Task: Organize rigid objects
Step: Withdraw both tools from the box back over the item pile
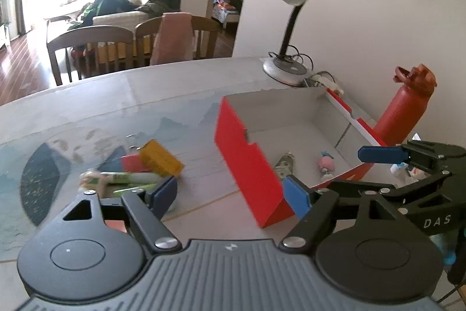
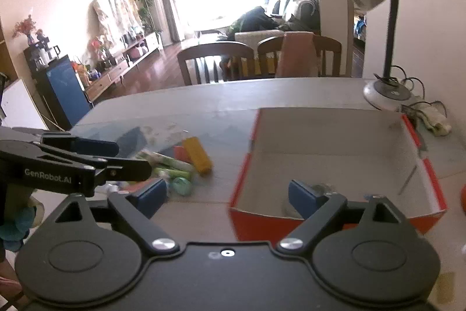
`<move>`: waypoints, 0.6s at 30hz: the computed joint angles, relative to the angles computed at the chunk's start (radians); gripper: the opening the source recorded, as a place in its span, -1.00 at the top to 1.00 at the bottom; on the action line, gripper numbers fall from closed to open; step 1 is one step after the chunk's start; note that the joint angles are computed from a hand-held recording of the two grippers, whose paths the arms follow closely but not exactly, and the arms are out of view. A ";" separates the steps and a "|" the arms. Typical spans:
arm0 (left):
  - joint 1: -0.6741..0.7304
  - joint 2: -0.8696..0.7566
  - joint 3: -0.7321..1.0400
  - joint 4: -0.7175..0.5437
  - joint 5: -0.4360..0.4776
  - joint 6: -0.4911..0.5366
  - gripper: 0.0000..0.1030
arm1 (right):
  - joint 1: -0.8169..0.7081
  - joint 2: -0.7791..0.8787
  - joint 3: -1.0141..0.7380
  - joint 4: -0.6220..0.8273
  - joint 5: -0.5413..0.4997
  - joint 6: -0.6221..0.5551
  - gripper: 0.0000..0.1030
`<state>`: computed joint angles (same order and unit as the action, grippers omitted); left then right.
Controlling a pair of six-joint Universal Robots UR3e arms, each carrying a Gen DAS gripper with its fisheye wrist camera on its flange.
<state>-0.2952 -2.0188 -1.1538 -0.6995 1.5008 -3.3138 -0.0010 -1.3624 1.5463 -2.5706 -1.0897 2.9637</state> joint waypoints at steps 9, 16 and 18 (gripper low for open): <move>0.138 0.227 -0.365 0.169 -0.064 0.047 -0.69 | 0.121 0.088 -0.049 -0.087 -0.016 0.120 -0.89; 0.256 0.328 -0.554 0.270 -0.134 0.058 -0.99 | 0.206 0.178 -0.140 -0.075 -0.077 0.157 -0.89; 0.284 0.340 -0.589 0.293 -0.144 0.060 -0.99 | 0.222 0.198 -0.162 -0.068 -0.088 0.162 -0.89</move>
<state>-0.0115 -1.6784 -1.7429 -0.4068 1.3570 -3.2537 0.2208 -1.1644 1.3843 -2.6389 -1.1777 3.1253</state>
